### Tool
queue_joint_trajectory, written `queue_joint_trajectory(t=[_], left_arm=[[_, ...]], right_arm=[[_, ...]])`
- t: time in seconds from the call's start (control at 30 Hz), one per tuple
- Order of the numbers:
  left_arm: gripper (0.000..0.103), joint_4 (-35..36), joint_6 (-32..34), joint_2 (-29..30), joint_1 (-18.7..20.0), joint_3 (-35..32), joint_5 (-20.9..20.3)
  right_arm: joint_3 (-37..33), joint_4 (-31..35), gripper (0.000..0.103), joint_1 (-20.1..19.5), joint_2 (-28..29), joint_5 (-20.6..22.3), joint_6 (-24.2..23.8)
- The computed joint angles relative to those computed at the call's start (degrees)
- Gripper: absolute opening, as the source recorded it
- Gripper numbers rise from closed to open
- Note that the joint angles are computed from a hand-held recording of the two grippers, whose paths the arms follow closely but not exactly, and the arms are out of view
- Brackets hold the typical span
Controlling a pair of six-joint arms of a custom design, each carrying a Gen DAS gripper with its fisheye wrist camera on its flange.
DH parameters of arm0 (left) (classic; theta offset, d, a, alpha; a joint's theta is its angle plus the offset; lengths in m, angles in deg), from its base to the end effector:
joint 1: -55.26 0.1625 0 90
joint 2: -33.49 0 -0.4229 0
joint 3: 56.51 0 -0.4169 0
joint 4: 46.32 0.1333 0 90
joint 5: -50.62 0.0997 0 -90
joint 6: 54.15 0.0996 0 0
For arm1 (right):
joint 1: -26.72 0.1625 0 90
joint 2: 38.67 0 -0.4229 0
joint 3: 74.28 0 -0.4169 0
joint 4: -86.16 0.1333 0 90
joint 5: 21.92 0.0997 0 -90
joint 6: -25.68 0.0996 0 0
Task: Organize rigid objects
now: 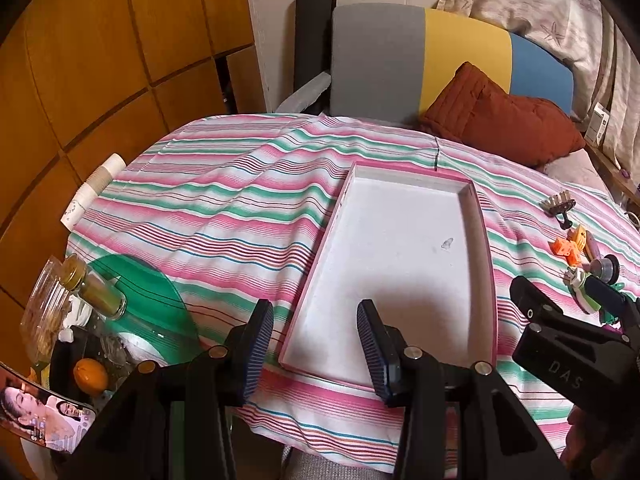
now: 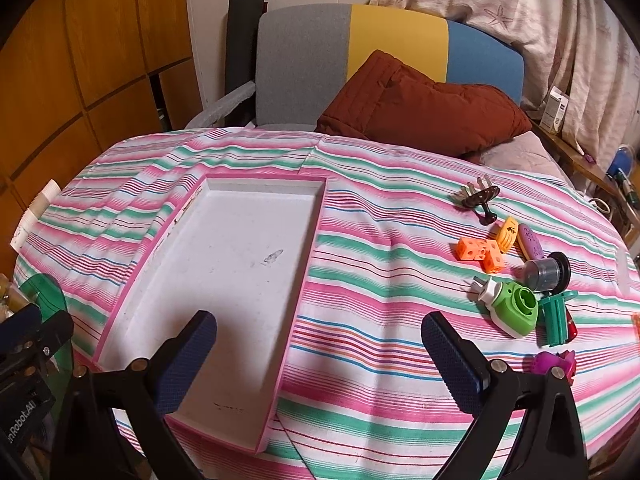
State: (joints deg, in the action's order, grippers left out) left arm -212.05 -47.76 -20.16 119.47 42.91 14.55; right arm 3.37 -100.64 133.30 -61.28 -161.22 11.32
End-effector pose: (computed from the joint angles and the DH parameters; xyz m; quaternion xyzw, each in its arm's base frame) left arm -0.0934 -0.6847 0.2034 0.1260 0.8598 -0.3009 0.3930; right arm 0.2685 -0.6994 0.0014 0.0832 -0.8581 0.3314 0.3833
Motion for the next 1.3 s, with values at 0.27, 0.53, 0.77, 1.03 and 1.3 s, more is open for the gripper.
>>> queue_joint_trajectory(t=[0.27,0.53,0.77,1.03,1.3], left_arm=[[0.044,1.07,-0.79,-0.08,-0.11,0.12,0.17],[0.044,1.09,-1.15,0.02,-0.47,0.53,0.75],[0.044,1.63,-0.94,-0.82,-0.09,1.46,-4.21],[0.044,2.98,0.77,-1.38,1.48,2.66,-19.33],[0.044,7.64,2.95,-0.07,-0.56,3.7,-21.19]], right_arm=[[0.76,-0.83,0.103,0.01,-0.39,0.02,-1.03],[1.94,-2.4,0.103,-0.14,-1.17,0.19,-0.86],[4.36,-6.35,0.103,-0.89,-2.47,-0.19,-4.26],[11.56,-10.83,0.103,-3.37,-7.36,1.28,-4.83],[20.39,-11.76,0.103,-7.19,-15.0,2.07,0.06]])
